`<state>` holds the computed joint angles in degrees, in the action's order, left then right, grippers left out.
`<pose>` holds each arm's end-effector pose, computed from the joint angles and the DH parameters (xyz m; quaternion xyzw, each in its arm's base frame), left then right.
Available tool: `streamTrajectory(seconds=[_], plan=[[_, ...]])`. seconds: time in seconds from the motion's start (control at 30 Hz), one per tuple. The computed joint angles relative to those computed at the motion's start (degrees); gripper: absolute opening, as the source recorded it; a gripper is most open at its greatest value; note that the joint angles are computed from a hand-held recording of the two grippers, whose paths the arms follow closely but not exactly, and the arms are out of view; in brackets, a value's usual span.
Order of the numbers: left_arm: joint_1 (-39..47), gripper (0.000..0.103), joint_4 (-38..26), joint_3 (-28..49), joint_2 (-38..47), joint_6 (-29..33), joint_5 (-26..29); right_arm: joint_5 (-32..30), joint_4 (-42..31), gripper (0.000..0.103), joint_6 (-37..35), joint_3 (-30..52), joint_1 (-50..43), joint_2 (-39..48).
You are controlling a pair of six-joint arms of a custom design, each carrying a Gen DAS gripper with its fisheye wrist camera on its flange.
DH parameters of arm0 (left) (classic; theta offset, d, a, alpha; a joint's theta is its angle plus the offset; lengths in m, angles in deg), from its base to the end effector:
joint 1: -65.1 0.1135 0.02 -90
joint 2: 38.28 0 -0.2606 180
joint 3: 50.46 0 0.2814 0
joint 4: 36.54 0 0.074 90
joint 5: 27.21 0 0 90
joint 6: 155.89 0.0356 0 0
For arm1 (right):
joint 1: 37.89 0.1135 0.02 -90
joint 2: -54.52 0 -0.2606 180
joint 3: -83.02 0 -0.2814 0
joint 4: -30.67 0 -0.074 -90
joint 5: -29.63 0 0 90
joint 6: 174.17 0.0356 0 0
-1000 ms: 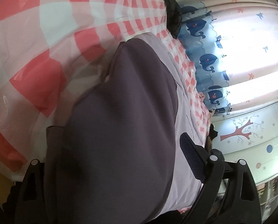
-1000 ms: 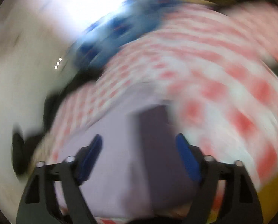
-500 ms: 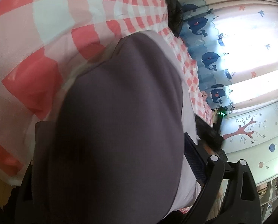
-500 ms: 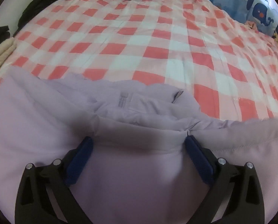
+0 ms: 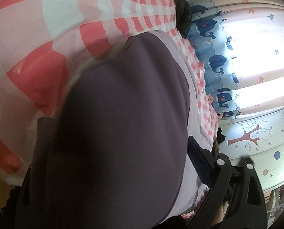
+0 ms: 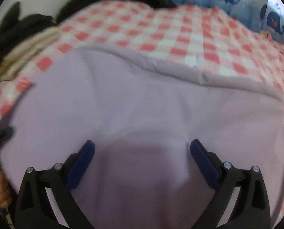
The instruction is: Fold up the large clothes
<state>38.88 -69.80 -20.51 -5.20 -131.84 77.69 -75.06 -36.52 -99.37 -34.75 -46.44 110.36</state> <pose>0.1484 -0.0833 0.1761 -0.2457 0.8522 -0.4024 0.2268 0.2053 -0.0217 0.2658 -0.0878 0.9563 0.0696 0.2701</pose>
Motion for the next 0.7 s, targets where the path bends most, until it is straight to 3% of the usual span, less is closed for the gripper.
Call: streamTrajectory(seconds=[0.1,0.2,0.3,0.37,0.53,0.67,0.7], plan=[[0.5,0.088,1.8,-0.2,1.3,-0.6,0.5,4.0,-5.5,0.096,-0.6,-4.1,3.1,-11.3],[-1.4,0.088,2.4,0.7,3.4,-1.0,-1.9,5.7,-3.8,0.097,-3.4,-10.0,3.8,-12.6],[-1.3,0.088,3.3,0.6,4.0,-1.3,-1.7,4.2,-6.4,0.097,-2.1,-6.2,1.9,-9.6],[-0.5,0.088,4.5,0.1,3.9,-1.7,-0.7,4.0,-9.0,0.097,-0.4,-4.7,3.0,-14.3],[-0.7,0.088,6.3,0.0,5.1,-1.8,-1.1,15.1,-9.4,0.097,6.0,-12.0,13.9,-20.8],[0.2,0.088,6.5,-1.6,2.7,-2.3,0.4,7.5,-11.1,0.097,3.8,-4.3,8.6,-16.2],[0.4,0.088,6.6,-1.9,2.4,-2.7,0.6,8.3,-9.8,0.097,3.6,-2.9,8.7,-15.5]])
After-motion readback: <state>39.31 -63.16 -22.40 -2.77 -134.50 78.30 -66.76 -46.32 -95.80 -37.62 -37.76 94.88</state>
